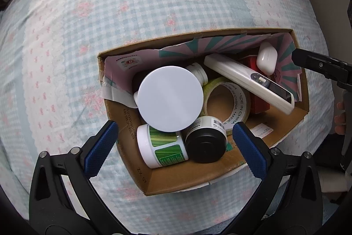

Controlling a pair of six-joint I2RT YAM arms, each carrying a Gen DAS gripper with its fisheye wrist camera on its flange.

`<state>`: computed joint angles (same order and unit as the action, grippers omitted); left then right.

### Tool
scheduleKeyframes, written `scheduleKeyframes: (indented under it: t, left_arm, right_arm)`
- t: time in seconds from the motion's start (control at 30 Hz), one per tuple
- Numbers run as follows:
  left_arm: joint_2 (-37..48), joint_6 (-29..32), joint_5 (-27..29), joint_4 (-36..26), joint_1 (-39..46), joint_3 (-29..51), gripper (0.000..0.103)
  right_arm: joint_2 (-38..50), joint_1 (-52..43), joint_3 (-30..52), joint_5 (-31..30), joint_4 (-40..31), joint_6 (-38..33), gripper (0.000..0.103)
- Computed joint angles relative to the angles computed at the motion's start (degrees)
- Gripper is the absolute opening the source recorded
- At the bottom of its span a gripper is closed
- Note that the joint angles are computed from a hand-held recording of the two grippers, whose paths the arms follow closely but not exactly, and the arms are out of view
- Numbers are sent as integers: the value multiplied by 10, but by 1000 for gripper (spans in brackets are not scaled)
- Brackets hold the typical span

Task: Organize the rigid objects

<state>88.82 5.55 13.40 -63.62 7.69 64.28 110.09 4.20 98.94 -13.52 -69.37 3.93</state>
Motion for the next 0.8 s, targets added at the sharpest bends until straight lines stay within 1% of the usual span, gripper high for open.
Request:
scheduleKeyframes:
  t: [0.13, 0.3, 0.43, 0.57, 0.7, 0.8]
  left_arm:
    - [-23, 5, 3, -7, 13, -7, 103]
    - [-60, -7, 3, -23, 22, -10, 103]
    - [-106, -19, -2, -54, 23, -6, 103]
    - [-156, -51, -19, -100, 12, 9, 103]
    - [-200, -89, -26, -170, -1, 59, 103]
    - [-215, -135, -57, -224, -37, 138, 103]
  right_arm:
    - [-18, 6, -15, 10, 5, 2, 103]
    - [-33, 17, -26, 12, 9, 7, 103]
    - [-62, 17, -31, 7, 1, 1, 103]
    - [-98, 7, -27, 1, -19, -22, 103]
    - [-136, -24, 3, -8, -70, -56, 103]
    - [-157, -55, 68, -10, -129, -94, 103]
